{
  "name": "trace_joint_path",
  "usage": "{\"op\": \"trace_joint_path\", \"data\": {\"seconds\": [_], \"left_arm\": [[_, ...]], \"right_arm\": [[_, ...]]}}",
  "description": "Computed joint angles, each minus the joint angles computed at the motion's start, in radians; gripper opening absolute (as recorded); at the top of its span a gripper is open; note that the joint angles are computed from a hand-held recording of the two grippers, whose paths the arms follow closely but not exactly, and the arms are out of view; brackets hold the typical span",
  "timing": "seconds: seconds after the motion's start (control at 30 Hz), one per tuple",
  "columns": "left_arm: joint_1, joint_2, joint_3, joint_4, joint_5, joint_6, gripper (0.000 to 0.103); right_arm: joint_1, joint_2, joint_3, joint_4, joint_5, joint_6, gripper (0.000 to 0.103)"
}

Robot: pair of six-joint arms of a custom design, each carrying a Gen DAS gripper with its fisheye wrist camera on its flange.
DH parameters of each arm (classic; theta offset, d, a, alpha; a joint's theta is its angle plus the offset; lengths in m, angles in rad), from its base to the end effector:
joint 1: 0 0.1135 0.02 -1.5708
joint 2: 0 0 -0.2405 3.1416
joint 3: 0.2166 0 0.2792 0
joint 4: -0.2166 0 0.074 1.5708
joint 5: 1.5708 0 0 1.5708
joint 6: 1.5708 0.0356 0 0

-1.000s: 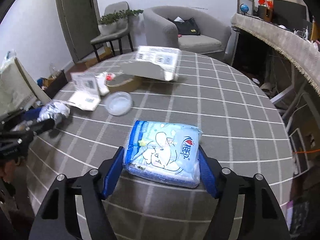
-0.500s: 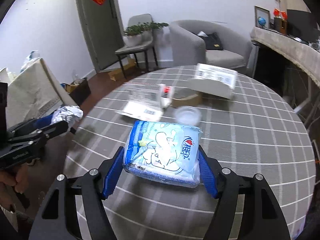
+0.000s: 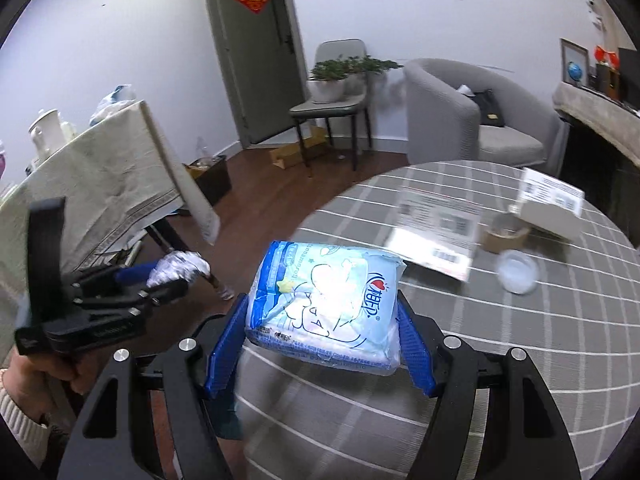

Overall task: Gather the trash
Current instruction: 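Carry the foil ball and blue tissue pack over the teal bin and release both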

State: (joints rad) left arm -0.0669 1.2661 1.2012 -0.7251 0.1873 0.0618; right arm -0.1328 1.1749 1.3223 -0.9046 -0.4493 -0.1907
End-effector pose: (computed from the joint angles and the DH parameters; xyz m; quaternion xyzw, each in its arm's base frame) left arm 0.2994 -0.0267 0.3077 0.0947 0.9165 -0.0874 0.3787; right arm 0.2650 -0.0198 0.3619 -0.1140 0.8924 0.1398 0.4136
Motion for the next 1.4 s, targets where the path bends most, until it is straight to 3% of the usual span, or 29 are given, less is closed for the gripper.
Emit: {"op": "trace_joint_path", "data": {"seconds": [0.4,0.57,0.67,1.4], "left_arm": [[0.167,0.081,-0.097,-0.012,0.001,0.159,0.057],[0.206,0.123,-0.121,-0.035,-0.026,0.235,0.072],[0.241,0.12,-0.135,-0.04,-0.015,0.268,0.076],[0.46,0.035,-0.032,-0.103,0.182,0.296,0.08]], "right_arm": [[0.268,0.025,-0.012,0.07,0.108,0.108,0.071],[0.352,0.058,-0.005,0.087,0.147,0.139,0.071],[0.39,0.083,0.0,0.093,0.168,0.151,0.071],[0.582,0.354,0.043,0.085,0.28,0.238,0.071]]}}
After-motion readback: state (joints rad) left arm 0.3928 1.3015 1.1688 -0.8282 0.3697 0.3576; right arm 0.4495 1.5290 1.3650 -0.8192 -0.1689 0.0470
